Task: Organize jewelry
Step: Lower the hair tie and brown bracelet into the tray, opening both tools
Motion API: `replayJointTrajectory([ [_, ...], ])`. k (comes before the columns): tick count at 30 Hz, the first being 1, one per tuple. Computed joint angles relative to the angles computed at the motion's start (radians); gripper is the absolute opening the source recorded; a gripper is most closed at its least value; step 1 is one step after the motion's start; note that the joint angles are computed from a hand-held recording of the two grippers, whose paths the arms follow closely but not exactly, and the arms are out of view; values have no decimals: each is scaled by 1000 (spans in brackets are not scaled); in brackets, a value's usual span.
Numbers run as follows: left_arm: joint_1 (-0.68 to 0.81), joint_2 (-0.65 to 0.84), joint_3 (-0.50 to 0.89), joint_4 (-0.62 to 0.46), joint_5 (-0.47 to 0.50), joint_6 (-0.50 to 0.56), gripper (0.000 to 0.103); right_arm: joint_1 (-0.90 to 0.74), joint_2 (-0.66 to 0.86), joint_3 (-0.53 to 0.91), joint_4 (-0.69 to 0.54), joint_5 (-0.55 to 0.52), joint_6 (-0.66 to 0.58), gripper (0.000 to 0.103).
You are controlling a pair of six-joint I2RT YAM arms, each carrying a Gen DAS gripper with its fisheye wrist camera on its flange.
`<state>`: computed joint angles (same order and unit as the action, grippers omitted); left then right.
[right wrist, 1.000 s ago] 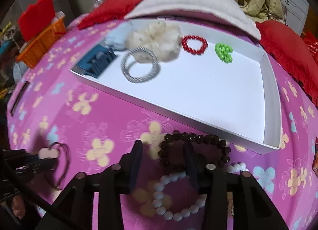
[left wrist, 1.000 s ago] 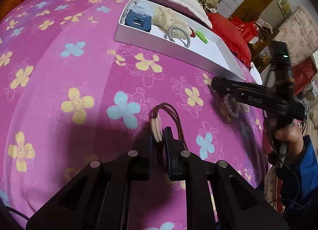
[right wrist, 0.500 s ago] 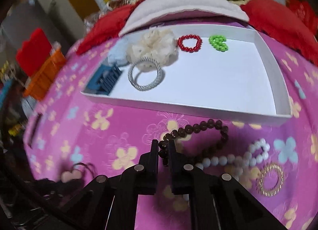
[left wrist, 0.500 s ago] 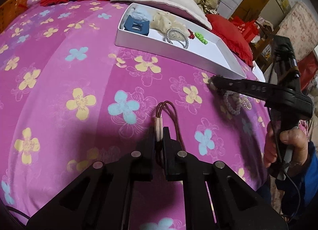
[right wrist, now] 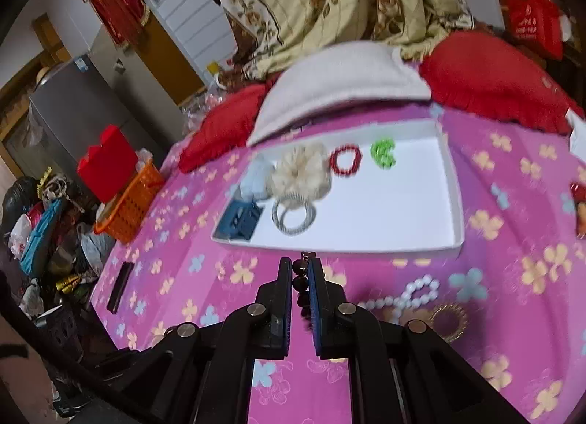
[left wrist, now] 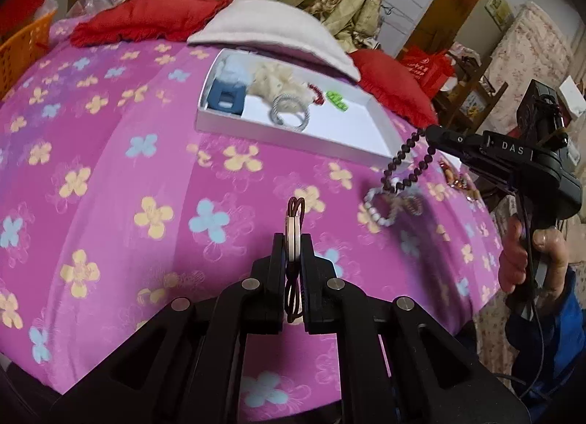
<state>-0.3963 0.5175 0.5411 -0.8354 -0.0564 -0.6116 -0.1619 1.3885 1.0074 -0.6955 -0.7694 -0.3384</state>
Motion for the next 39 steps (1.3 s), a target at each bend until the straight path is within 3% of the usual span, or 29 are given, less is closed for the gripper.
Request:
replayJointTrajectory([
  [6,61,70,89,-6,50,62,5,-44,41,101,-32,-1,-5,8],
  [10,109,203,172,44,103,128,5,-44,118,185,-39,33,2,8],
  [21,121,792,516,254,128,249,5,33,432,505,-26,170,89,8],
  [27,152,1109,704,300,145,264,5,91,605,680,-31,252,129,8],
  [32,160,1290,831,292,103,292,5,130,739,812,-49,299,154,8],
  [39,184,1411,922,290,84,301,6,156,856,914,-64,318,185,8],
])
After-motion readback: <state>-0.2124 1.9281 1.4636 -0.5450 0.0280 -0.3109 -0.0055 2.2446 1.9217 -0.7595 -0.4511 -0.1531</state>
